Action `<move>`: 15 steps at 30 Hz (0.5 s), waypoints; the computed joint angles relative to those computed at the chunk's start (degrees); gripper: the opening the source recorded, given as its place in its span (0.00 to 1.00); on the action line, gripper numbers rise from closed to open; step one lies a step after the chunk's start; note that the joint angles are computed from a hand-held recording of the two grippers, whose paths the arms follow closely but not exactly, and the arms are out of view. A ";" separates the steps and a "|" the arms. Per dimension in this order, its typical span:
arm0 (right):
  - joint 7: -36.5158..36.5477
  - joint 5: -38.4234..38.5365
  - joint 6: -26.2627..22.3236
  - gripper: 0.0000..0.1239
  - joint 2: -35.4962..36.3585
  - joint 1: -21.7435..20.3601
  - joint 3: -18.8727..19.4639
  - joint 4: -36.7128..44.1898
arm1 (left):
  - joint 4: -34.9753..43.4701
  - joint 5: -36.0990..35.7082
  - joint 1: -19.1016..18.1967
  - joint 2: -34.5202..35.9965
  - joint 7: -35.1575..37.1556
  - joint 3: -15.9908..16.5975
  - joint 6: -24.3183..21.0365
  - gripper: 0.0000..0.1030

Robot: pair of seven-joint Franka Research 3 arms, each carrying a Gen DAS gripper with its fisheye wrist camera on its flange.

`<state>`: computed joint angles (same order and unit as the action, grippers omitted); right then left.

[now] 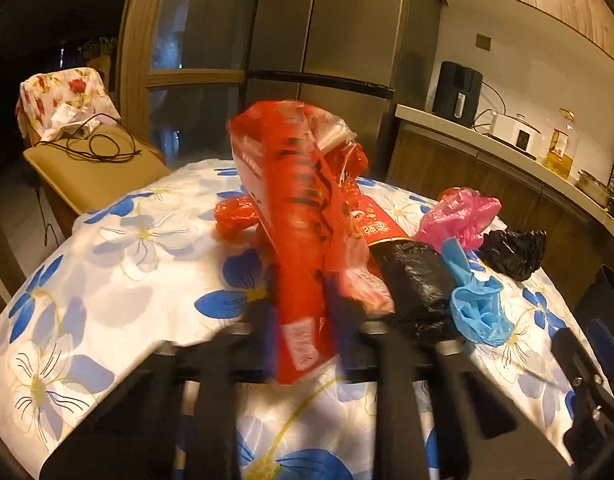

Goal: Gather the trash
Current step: 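Grasp the red bag with the left tool while the right tool grasps the light blue bag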

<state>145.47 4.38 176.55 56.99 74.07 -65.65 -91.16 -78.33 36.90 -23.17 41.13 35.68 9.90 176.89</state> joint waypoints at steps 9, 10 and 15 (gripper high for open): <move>-2.94 -2.63 -0.74 0.59 -1.24 -9.74 10.25 9.29 | -7.24 2.91 -10.74 -3.16 -9.64 15.13 7.76 0.00; -2.94 -3.21 -0.95 0.59 -1.45 -10.84 11.52 10.11 | -8.10 2.57 -11.96 -3.43 -10.26 16.76 8.40 0.00; -3.25 -6.31 -1.30 0.55 -2.51 -15.73 17.65 13.36 | -10.90 -0.60 -15.30 -4.16 -9.21 21.00 10.99 0.00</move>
<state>142.22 -1.93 175.25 54.48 58.33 -48.00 -77.80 -89.23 36.29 -38.47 36.98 26.47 30.90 187.89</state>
